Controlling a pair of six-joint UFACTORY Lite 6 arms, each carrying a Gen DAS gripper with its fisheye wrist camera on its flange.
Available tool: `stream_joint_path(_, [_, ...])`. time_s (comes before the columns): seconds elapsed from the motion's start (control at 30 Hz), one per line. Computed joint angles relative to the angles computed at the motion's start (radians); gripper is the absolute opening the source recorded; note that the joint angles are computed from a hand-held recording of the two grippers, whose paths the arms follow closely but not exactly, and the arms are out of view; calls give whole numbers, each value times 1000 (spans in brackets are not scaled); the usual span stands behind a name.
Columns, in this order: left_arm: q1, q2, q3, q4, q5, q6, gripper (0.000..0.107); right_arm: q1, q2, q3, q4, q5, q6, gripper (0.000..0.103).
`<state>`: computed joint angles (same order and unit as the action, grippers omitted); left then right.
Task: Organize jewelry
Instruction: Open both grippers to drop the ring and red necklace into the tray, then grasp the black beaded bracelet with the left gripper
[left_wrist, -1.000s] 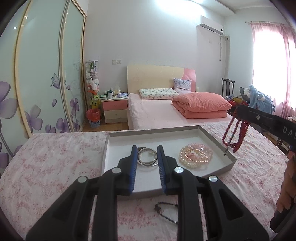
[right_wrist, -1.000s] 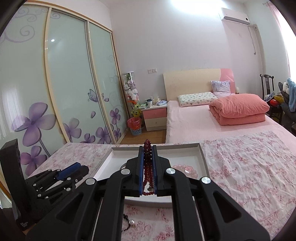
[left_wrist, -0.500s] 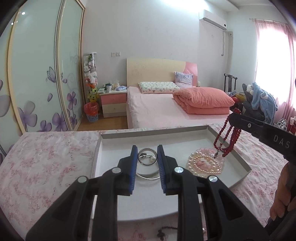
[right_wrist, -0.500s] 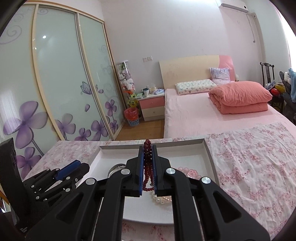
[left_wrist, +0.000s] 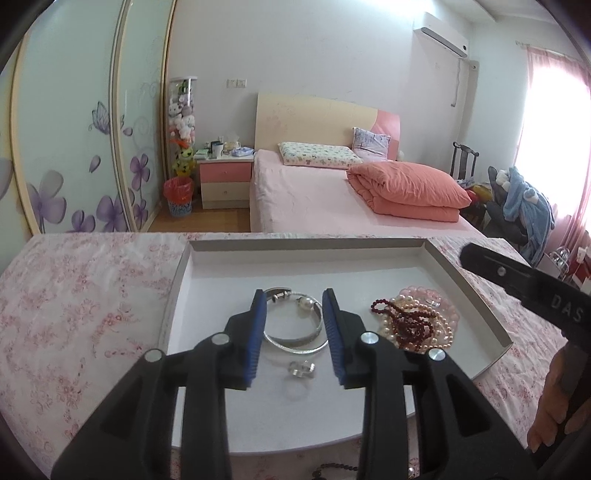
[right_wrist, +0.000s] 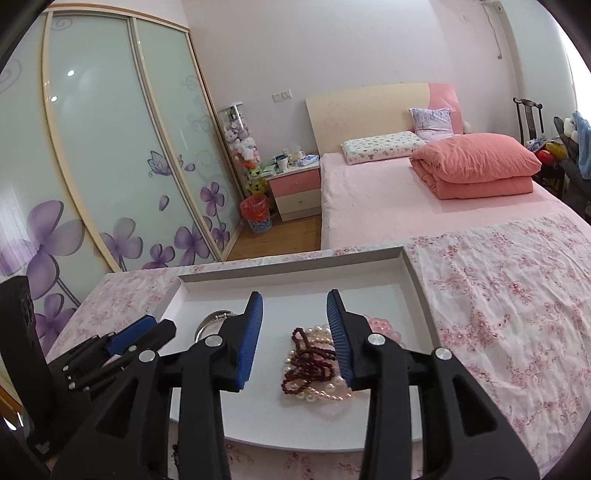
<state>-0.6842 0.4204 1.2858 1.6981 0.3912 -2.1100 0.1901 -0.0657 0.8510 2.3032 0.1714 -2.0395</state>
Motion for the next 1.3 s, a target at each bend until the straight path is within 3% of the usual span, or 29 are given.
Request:
stream_joint_path(0.33, [-1,-72,-62,-40,17,10,32,4,-54,-47,-59,-8,63,38])
stream_joint_path(0.8, [-65,-249,-277,-59,50,-20,34,43,-193,-187,-189,-40,190,38])
stream_joint_path(1.07, [-128,-331,-389,-100,53,-23,36,65,-306,-299,-449,-53,450,38])
stream_joint_path(1.3, [-158,-287,-395,-194,-54,43,37,52,-383,-355,-731,-52,737,38])
